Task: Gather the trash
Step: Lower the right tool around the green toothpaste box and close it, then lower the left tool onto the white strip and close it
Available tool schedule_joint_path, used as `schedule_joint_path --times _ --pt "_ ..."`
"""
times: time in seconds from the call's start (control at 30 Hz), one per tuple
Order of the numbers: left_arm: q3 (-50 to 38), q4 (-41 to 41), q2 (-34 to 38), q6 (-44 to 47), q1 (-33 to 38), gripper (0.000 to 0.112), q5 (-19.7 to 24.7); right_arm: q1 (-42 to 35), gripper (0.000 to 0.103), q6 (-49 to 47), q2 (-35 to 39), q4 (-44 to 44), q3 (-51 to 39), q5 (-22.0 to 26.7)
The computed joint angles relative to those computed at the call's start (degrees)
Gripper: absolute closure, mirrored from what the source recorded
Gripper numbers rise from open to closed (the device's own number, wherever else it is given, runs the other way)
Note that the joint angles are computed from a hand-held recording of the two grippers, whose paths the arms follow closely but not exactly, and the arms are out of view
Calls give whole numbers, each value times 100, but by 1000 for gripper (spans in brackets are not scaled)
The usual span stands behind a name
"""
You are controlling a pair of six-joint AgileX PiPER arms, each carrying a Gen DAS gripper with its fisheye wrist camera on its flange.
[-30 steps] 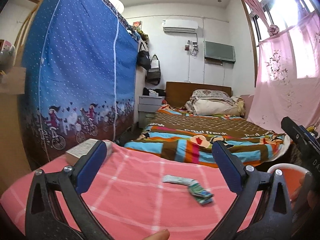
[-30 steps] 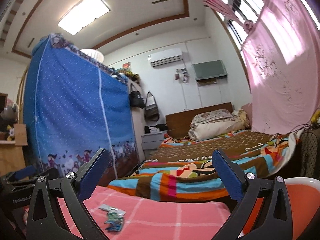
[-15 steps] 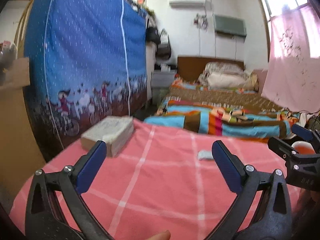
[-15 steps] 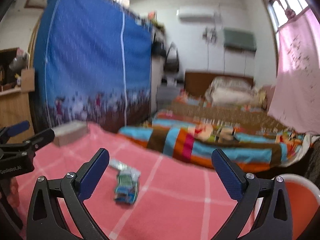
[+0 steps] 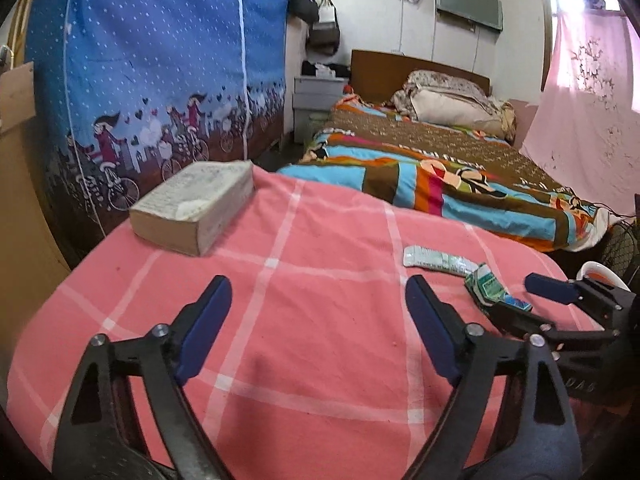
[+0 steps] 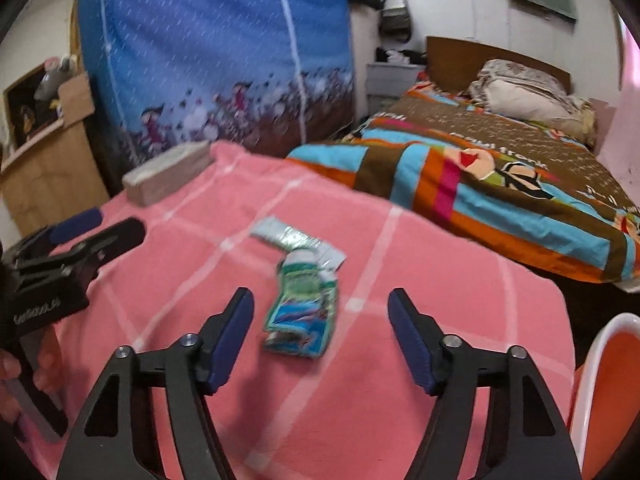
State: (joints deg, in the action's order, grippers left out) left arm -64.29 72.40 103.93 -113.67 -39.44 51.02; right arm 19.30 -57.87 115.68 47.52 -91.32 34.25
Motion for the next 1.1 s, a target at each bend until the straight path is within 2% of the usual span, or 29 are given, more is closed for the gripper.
schedule_joint_path --times 0.07,0.13,0.17,0.4,0.6,0.7,0.97,1.03,1.1 --pt "10 -90 -19 68 74 29 -151 81 53 180 44 -299 -76 39" --pt "28 -158 -39 108 130 31 -272 112 69 392 115 -539 -196 143" --pt "36 -181 -45 117 140 33 -318 110 71 484 167 -608 -277 215" --pt "-76 -403 -13 493 276 35 -680 -27 75 551 184 -511 -367 432" --pt "-591 -1235 278 1554 604 36 -1569 -294 75 666 116 -521 -281 278" --pt "-977 -1660 501 2010 682 36 -1725 -482 75 778 129 -652 -309 178" --pt "-2484 -3023 1314 2684 962 36 -1587 -816 75 858 327 -685 -610 397" --pt "-2992 -3303 1617 2763 980 36 -1272 -829 75 823 329 -674 -614 422" --pt "-3705 -3503 2015 2959 941 37 -649 -867 75 827 376 -663 -688 500"
